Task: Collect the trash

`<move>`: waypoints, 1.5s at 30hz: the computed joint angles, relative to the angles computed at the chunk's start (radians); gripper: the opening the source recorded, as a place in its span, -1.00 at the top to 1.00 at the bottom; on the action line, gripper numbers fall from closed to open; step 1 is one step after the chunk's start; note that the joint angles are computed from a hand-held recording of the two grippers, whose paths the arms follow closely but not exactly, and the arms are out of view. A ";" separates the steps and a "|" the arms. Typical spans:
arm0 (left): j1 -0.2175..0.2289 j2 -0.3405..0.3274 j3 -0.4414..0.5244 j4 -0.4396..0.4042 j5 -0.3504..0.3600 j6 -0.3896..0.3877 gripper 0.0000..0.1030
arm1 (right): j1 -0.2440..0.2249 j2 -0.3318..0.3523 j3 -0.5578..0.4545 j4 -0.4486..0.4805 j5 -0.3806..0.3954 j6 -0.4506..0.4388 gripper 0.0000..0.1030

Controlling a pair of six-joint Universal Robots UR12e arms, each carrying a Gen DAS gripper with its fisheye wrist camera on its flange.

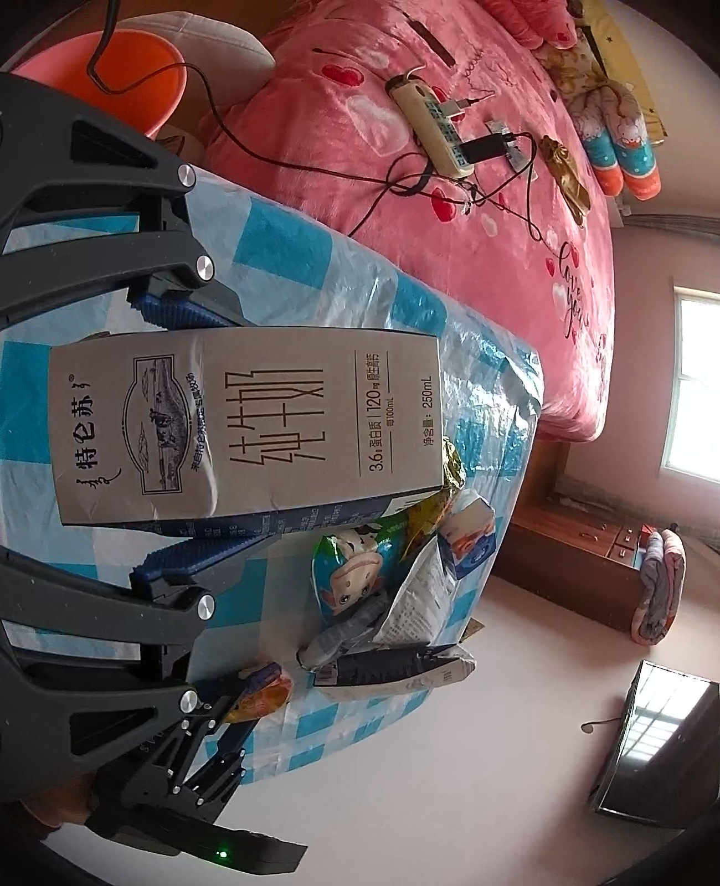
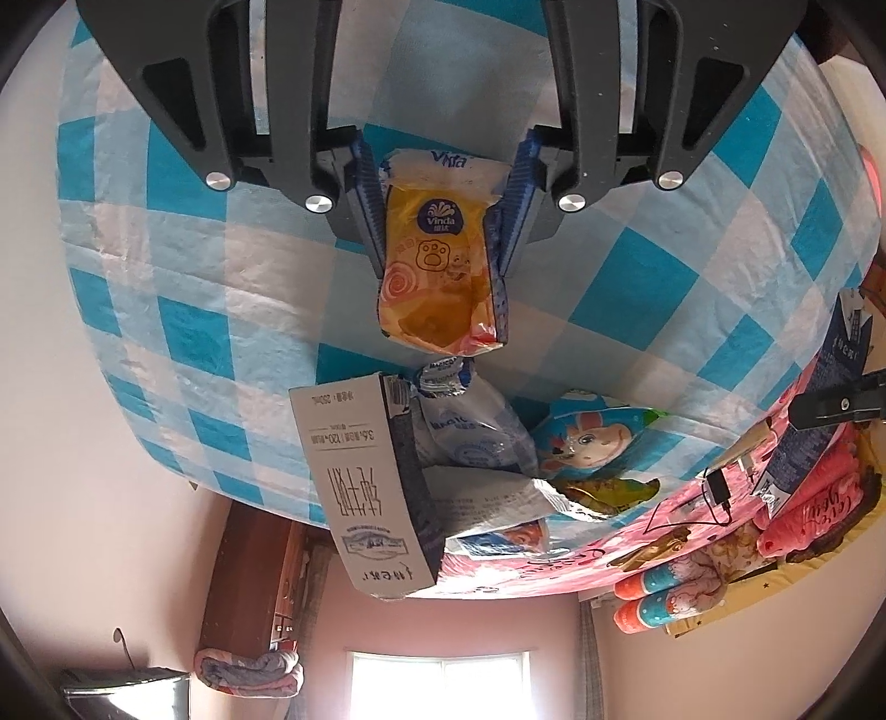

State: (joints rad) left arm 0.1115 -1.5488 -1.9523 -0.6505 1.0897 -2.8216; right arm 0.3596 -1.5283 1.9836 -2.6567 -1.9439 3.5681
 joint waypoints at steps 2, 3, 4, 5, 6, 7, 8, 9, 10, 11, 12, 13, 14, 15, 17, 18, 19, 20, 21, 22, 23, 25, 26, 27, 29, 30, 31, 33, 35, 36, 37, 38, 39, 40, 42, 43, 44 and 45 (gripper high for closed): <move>0.001 0.003 -0.005 0.009 0.001 0.003 -0.22 | 0.004 0.001 -0.004 0.004 -0.006 -0.002 0.26; 0.003 0.007 -0.009 0.014 0.001 0.007 -0.22 | 0.005 0.001 -0.004 0.003 -0.005 -0.003 0.26; 0.006 0.010 -0.013 0.021 0.001 0.012 -0.22 | 0.007 0.001 -0.005 0.002 -0.007 -0.004 0.27; 0.009 0.013 -0.016 0.025 0.000 0.017 -0.22 | 0.009 0.001 -0.006 0.001 -0.008 -0.005 0.28; 0.010 0.015 -0.019 0.027 0.000 0.020 -0.22 | 0.011 0.001 -0.009 0.000 -0.008 -0.006 0.29; 0.013 0.017 -0.021 0.030 -0.001 0.025 -0.22 | 0.012 0.001 -0.009 -0.001 -0.006 -0.006 0.30; 0.016 0.019 -0.023 0.034 -0.001 0.029 -0.22 | 0.013 -0.001 -0.010 -0.004 -0.002 -0.004 0.30; 0.019 0.022 -0.026 0.041 0.000 0.033 -0.22 | 0.013 -0.002 -0.011 -0.008 0.003 -0.003 0.30; 0.022 0.025 -0.028 0.048 0.001 0.038 -0.22 | 0.013 -0.004 -0.011 -0.012 0.009 -0.002 0.30; 0.026 0.028 -0.031 0.055 0.001 0.045 -0.22 | 0.013 -0.005 -0.013 -0.016 0.013 -0.002 0.30; 0.029 0.030 -0.032 0.060 0.002 0.050 -0.22 | 0.014 -0.005 -0.017 -0.020 0.019 -0.004 0.30; 0.033 0.033 -0.035 0.068 0.004 0.055 -0.22 | 0.014 -0.006 -0.019 -0.023 0.024 -0.006 0.30; 0.038 0.037 -0.039 0.078 0.008 0.061 -0.22 | 0.015 -0.006 -0.022 -0.026 0.030 -0.008 0.30; 0.042 0.040 -0.042 0.085 0.009 0.064 -0.22 | 0.016 -0.005 -0.027 -0.031 0.040 -0.010 0.30; 0.054 0.047 -0.046 0.095 0.011 0.070 -0.22 | 0.018 -0.002 -0.036 -0.039 0.062 -0.015 0.30; 0.058 0.049 -0.048 0.099 0.011 0.071 -0.22 | 0.019 0.001 -0.043 -0.044 0.080 -0.020 0.30; 0.064 0.052 -0.049 0.103 0.011 0.072 -0.22 | 0.020 0.005 -0.050 -0.050 0.102 -0.027 0.30; 0.072 0.055 -0.051 0.107 0.011 0.073 -0.22 | 0.023 0.008 -0.057 -0.053 0.116 -0.032 0.30; 0.082 0.060 -0.054 0.114 0.012 0.072 -0.22 | 0.026 0.015 -0.069 -0.055 0.140 -0.043 0.30; 0.089 0.063 -0.057 0.118 0.012 0.072 -0.22 | 0.030 0.022 -0.080 -0.057 0.162 -0.055 0.30; 0.102 0.069 -0.062 0.124 0.012 0.072 -0.22 | 0.032 0.027 -0.088 -0.059 0.182 -0.064 0.30; 0.123 0.080 -0.071 0.134 0.014 0.071 -0.22 | 0.041 0.046 -0.116 -0.060 0.235 -0.090 0.30; 0.132 0.083 -0.074 0.136 0.015 0.072 -0.22 | 0.045 0.055 -0.129 -0.059 0.259 -0.103 0.30; 0.146 0.090 -0.080 0.138 0.019 0.075 -0.22 | 0.050 0.067 -0.146 -0.058 0.290 -0.119 0.30; 0.167 0.098 -0.089 0.142 0.034 0.078 -0.22 | 0.060 0.093 -0.183 -0.051 0.358 -0.149 0.30; 0.182 0.104 -0.095 0.140 0.043 0.081 -0.22 | 0.065 0.104 -0.198 -0.047 0.384 -0.160 0.30; 0.195 0.108 -0.100 0.139 0.051 0.082 -0.22 | 0.068 0.114 -0.211 -0.043 0.412 -0.170 0.30; 0.224 0.117 -0.111 0.137 0.067 0.088 -0.22 | 0.081 0.146 -0.254 -0.019 0.474 -0.193 0.30; 0.250 0.122 -0.122 0.134 0.088 0.088 -0.22 | 0.092 0.170 -0.284 -0.003 0.521 -0.212 0.30; 0.269 0.124 -0.128 0.129 0.104 0.084 -0.22 | 0.100 0.188 -0.307 0.009 0.548 -0.230 0.30; 0.280 0.125 -0.132 0.128 0.113 0.082 -0.23 | 0.107 0.201 -0.324 0.019 0.565 -0.243 0.30; 0.295 0.125 -0.139 0.127 0.133 0.078 -0.23 | 0.114 0.213 -0.340 0.029 0.580 -0.258 0.30; 0.303 0.123 -0.143 0.130 0.147 0.075 -0.23 | 0.124 0.228 -0.360 0.041 0.593 -0.276 0.30; 0.312 0.122 -0.148 0.134 0.165 0.070 -0.23 | 0.133 0.241 -0.377 0.053 0.605 -0.292 0.30; 0.331 0.117 -0.159 0.140 0.198 0.059 -0.23 | 0.151 0.267 -0.412 0.076 0.619 -0.327 0.29; 0.337 0.114 -0.163 0.141 0.207 0.055 -0.23 | 0.159 0.277 -0.425 0.084 0.622 -0.343 0.29; 0.344 0.113 -0.167 0.141 0.214 0.052 -0.23 | 0.166 0.287 -0.438 0.092 0.626 -0.357 0.29; 0.351 0.110 -0.171 0.142 0.225 0.050 -0.23 | 0.175 0.298 -0.453 0.103 0.631 -0.372 0.28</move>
State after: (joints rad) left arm 0.4621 -1.4388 -2.1237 -0.5088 1.3151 -2.7713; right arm 0.5342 -1.2299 1.5311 -2.5541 -1.3132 3.1958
